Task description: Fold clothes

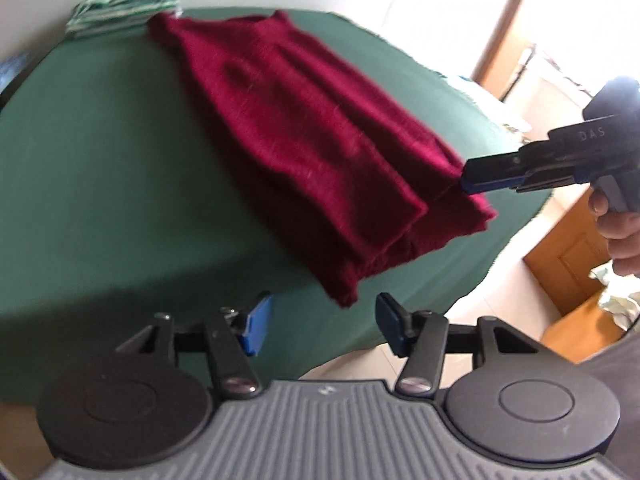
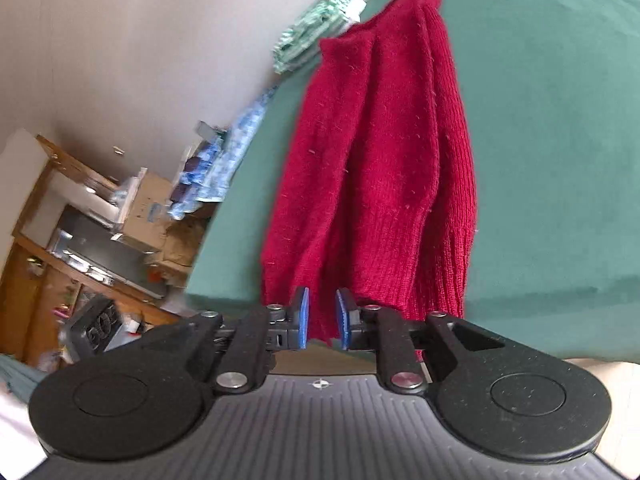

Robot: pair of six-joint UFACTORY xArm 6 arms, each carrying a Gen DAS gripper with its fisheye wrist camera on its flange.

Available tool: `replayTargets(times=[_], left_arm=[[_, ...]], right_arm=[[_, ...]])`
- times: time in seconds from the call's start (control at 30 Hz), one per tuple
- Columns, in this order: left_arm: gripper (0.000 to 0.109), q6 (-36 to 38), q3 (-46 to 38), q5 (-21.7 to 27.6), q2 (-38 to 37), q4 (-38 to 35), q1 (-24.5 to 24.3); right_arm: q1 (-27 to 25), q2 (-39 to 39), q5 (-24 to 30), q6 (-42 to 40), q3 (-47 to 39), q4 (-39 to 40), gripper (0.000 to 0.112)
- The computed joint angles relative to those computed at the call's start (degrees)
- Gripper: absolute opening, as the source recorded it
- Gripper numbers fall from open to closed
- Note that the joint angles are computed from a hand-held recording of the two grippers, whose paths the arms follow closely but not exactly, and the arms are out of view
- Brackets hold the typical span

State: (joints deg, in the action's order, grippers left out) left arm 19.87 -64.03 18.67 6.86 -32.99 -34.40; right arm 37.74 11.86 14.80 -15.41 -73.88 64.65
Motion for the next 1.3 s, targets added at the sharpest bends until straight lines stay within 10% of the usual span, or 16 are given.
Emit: replayTargets(times=[0.3,0.5,0.63,0.83,1.0,1.3], left_arm=[[0.073,9.53,-2.11,-0.82,1.66,-24.26,0.11],[0.077,7.63,-5.61,3.12,4.21,-26.26,1.96],[0.006,6.51,-6.14,3.48,5.02,-24.06,2.1],[0.01,5.42,-7.0,5.73,5.11,-23.61,2.51],[0.059,6.29,-6.23,5.65,3.71,-23.21,3.15],[0.071,5.29,-10.45,10.29,7.5,-24.79,4.01]], right_arm=[[-2.47,1.25,11.64,-9.96,-2.07,6.97,0.02],[-0.97,1.59,11.48,-10.5,-0.47,7.14,0.006],[-1.55,-3.32,11.86,-15.06,5.42,14.34,0.003],[-1.91,-5.25,11.11,-7.62,8.63,8.03,0.018],[-4.94,-17.27,10.26,-13.63,16.48,13.82,0.046],[-6.88,-17.86,2.55,-4.0,19.42,8.35,0.042]])
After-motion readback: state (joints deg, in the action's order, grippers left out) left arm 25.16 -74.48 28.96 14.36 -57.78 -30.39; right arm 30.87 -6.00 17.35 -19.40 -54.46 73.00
